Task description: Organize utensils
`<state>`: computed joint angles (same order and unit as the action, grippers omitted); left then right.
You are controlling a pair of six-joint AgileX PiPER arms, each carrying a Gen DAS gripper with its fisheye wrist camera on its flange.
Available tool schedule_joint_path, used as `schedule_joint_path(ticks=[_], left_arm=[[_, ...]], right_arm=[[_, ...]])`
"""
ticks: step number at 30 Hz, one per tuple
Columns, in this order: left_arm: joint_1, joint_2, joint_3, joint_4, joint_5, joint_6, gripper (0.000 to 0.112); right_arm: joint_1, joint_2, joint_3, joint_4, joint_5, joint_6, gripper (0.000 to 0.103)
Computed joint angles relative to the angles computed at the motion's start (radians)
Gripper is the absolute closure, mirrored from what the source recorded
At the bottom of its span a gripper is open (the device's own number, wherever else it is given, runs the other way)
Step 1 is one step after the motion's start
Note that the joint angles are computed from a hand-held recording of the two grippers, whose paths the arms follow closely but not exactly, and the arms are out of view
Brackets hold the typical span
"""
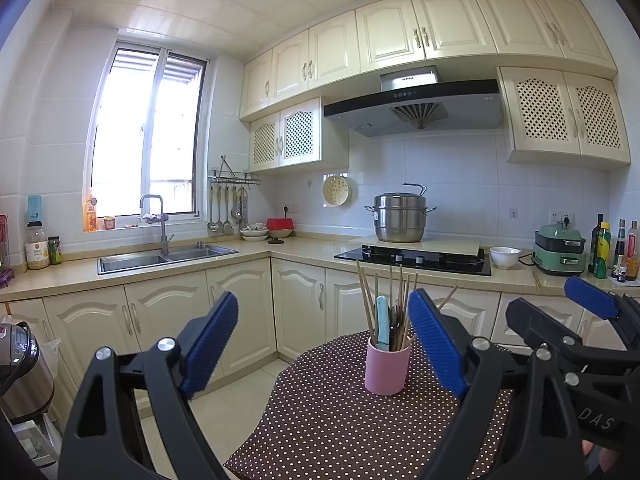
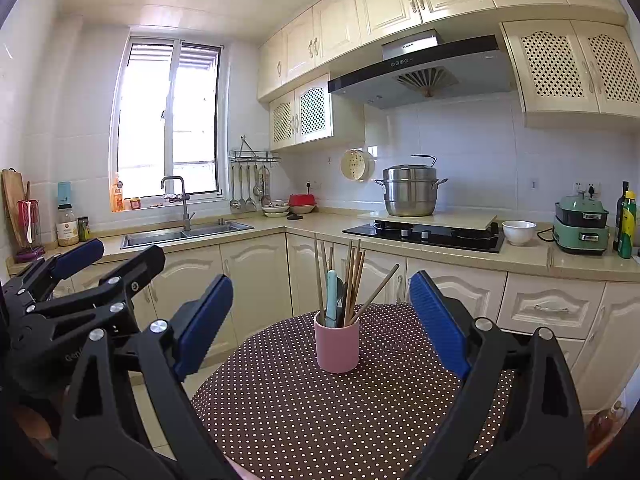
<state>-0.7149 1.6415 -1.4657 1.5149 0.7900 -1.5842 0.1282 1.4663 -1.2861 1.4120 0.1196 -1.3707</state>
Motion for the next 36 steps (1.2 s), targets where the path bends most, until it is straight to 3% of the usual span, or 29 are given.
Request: schedule_joint_path(ticks=[19, 24, 36], left_arm=[[-0.003, 0.003, -0.002, -0.009, 0.0, 0.011, 0.027], [-0.004, 0.002, 0.004, -0.005, -0.002, 0.008, 0.027], [-0.007, 0.003, -0.001, -0.013, 0.0, 0.016, 0.027]], right_arm=[[-0.015, -0.004, 0.013, 0.034, 0.013, -0.03, 0.014], [-0.014, -0.009, 0.03, 0.11, 0.01, -0.106, 0.014], [-0.017, -0.01, 0.028, 0.078, 0.013, -0.073, 0.014]])
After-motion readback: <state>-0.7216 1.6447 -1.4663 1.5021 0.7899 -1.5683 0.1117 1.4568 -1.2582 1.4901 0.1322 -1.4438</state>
